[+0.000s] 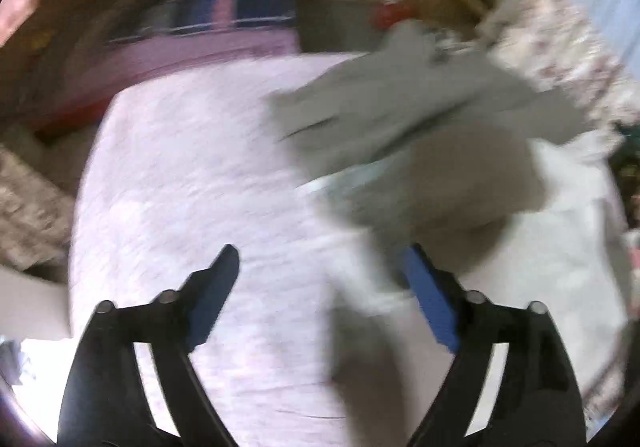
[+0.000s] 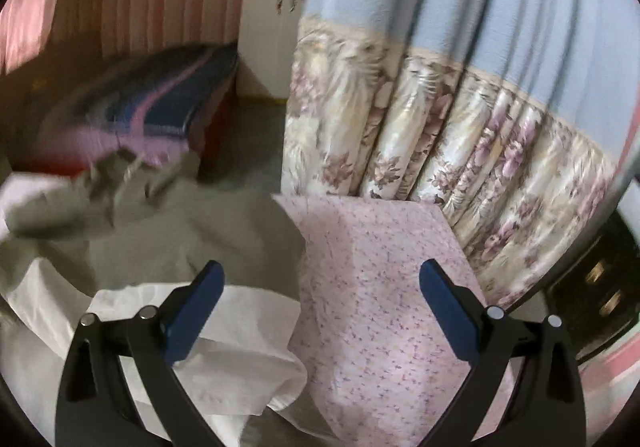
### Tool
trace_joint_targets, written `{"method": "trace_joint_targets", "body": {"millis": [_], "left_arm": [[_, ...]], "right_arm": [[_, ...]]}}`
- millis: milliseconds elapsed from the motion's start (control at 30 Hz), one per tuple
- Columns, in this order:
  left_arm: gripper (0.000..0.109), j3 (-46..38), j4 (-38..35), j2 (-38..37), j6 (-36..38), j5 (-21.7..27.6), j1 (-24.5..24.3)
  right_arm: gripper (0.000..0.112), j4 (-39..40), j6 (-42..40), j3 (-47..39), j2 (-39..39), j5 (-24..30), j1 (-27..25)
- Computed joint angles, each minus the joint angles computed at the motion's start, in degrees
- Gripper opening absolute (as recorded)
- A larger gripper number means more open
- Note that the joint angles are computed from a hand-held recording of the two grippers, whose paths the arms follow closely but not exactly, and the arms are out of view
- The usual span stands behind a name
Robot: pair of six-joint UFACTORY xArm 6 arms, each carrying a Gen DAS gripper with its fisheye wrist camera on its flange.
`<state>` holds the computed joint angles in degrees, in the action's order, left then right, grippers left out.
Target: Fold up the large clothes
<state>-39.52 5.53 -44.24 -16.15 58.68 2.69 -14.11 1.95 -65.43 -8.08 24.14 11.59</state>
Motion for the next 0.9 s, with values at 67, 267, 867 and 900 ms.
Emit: {"method": "trace_joint_targets", "body": {"millis": [67, 267, 867, 900], "left_arm": [[0.09, 2.85, -1.63, -3.17, 1.23, -1.36, 3.33], [0.1, 4.08, -15.5, -4.22, 4.36, -8.23, 5.5], [0.004, -6.1, -7.07, 13.52, -3.48, -27.33, -12.03], [0.004, -5.22, -4.49, 11.5, -3.96, -29.84, -12.18]], "right_arm": [[0.098, -7.08, 3.84, 0.92, -0.39, -0.52, 0.37], [0.098, -2.97, -1.34, -0.9, 0.56, 0.58, 1.13], [0.012, 27.21, -23.05, -8.01, 9.57, 8.84, 0.86], [0.012, 29.43, -24.37, -7.07, 8.52, 6.55, 1.0]]}}
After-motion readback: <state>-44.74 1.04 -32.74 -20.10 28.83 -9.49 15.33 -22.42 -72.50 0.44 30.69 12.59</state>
